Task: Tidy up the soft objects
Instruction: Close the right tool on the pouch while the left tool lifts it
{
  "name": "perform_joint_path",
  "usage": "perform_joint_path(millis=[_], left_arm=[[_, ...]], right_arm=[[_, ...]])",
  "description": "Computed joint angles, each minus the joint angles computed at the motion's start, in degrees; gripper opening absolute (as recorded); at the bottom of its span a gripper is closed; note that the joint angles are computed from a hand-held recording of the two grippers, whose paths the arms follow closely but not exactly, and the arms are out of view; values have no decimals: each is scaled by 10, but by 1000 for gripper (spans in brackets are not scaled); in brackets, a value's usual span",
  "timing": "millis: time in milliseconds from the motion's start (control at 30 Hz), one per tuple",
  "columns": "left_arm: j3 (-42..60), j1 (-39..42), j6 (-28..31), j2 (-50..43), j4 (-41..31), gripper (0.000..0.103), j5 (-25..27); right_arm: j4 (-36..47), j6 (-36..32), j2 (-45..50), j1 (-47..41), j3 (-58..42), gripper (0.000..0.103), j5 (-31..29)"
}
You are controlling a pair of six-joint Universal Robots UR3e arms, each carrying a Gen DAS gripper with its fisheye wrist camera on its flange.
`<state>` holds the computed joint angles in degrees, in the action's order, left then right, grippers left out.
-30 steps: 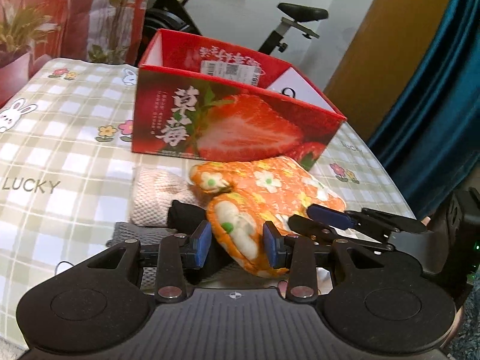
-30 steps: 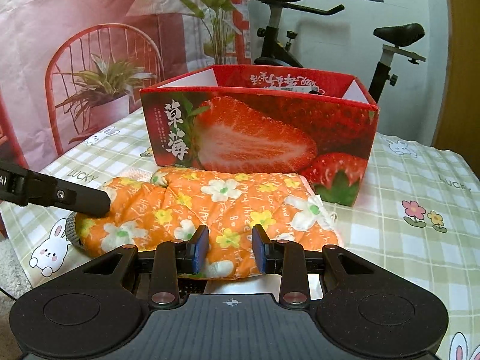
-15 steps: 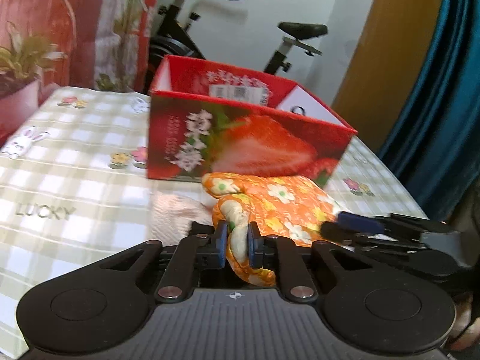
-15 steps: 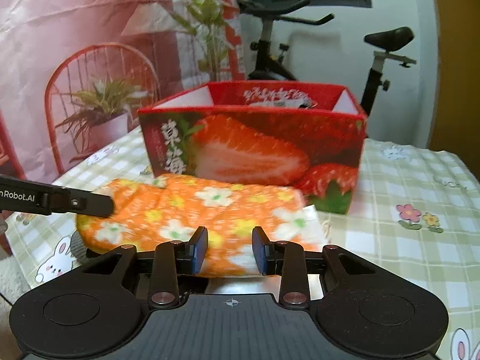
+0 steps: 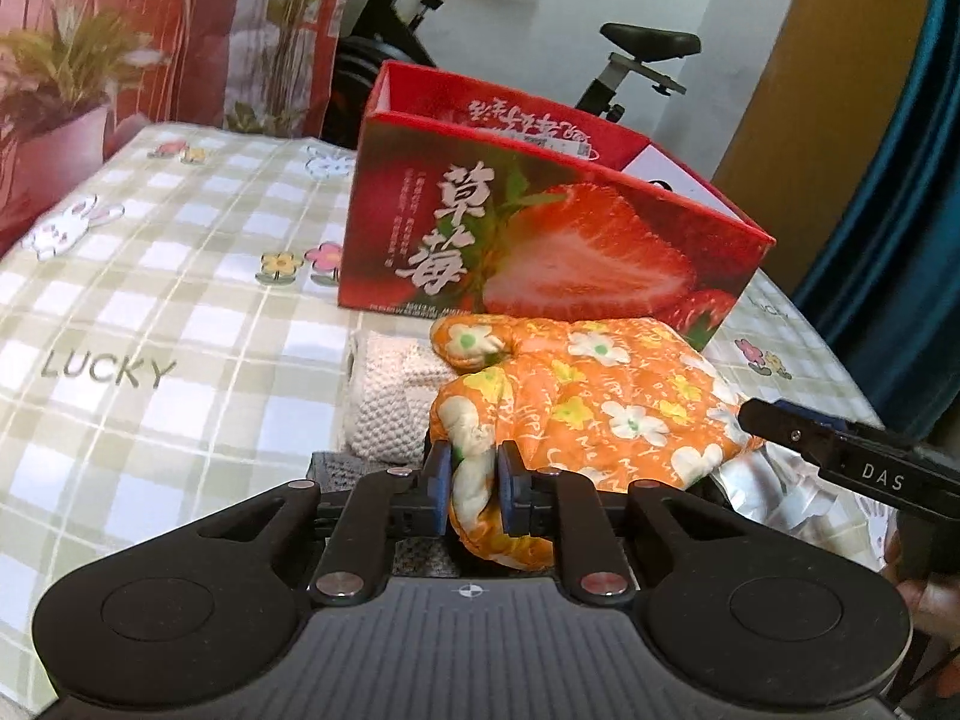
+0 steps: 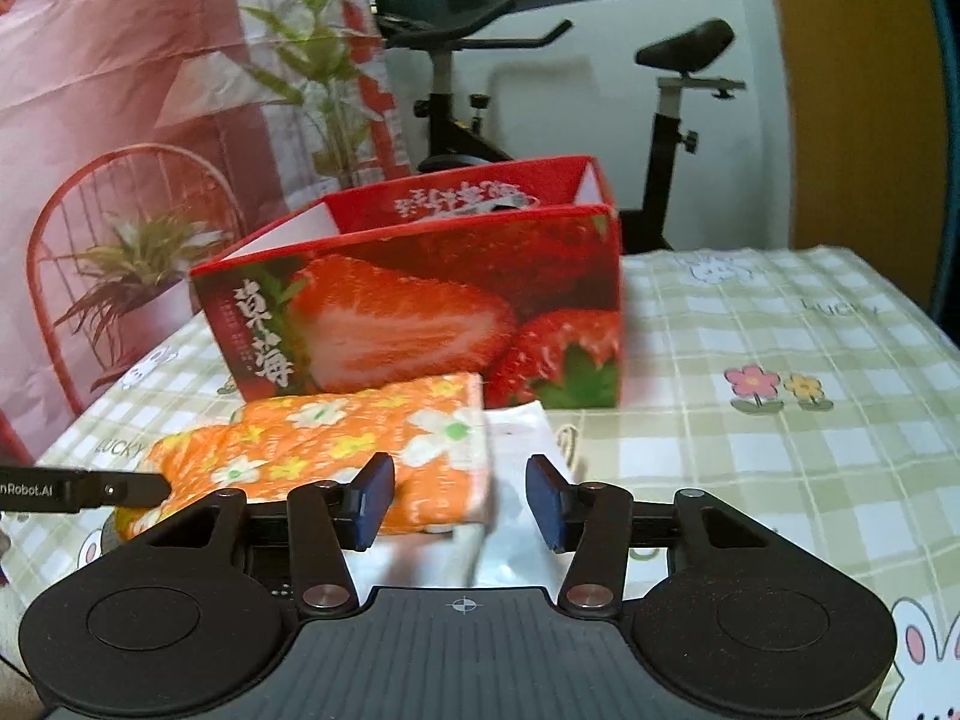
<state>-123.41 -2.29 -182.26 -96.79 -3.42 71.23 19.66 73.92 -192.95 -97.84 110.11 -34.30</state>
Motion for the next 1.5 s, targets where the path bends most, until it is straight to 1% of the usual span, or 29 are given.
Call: perform_joint_path(millis=[133,300,467,600,700,733,767,800,833,933,1000,1067,1167,1267,1367,1500], left_arm=[[0,-2,0,0,-2,18,3],[4,-3,-5,-7,-2,18,2],[2,-8,0,-8,1,18,9],[4,-5,3,-8,-4,18,6],[1,2,-2,-7,-6,18,-3],[1,2,-7,-8,-5,18,-4],[2,4,-12,-10,-6,18,-7],[2,7,-17,-11,-7,18,-12],[1,12,-22,-12,-7,18,-20],[-8,27,-32,-11,-3,18,-42],[-11,27,-32,-10,-1,18,-42],[-9,22,-32,-12,2,18,-37],[-8,21,-30,-13,3,18,-36],[-10,19,-27,-13,9,18,-32],[-19,20,-30,-10,27,17,-33],[-33,17,-27,0,69,13,-28]], right_arm=[[24,-24,6,-15,12,41,-23],[66,-70,15,-32,4,40,-44],[118,-147,32,-59,-23,39,-61],[137,-182,41,-64,-40,38,-62],[117,-167,36,-40,-33,36,-44],[108,-159,34,-30,-26,31,-36],[99,-148,32,-21,-14,23,-29],[95,-137,29,-15,-3,18,-23],[87,-126,23,-8,5,15,-16],[75,-110,14,0,20,14,-8],[68,-111,16,8,28,15,-5],[68,-109,13,7,34,21,-9],[72,-102,7,-2,43,22,-24],[69,-100,7,-1,49,18,-23],[55,-91,6,12,51,12,-6],[3,-51,0,51,65,11,51]])
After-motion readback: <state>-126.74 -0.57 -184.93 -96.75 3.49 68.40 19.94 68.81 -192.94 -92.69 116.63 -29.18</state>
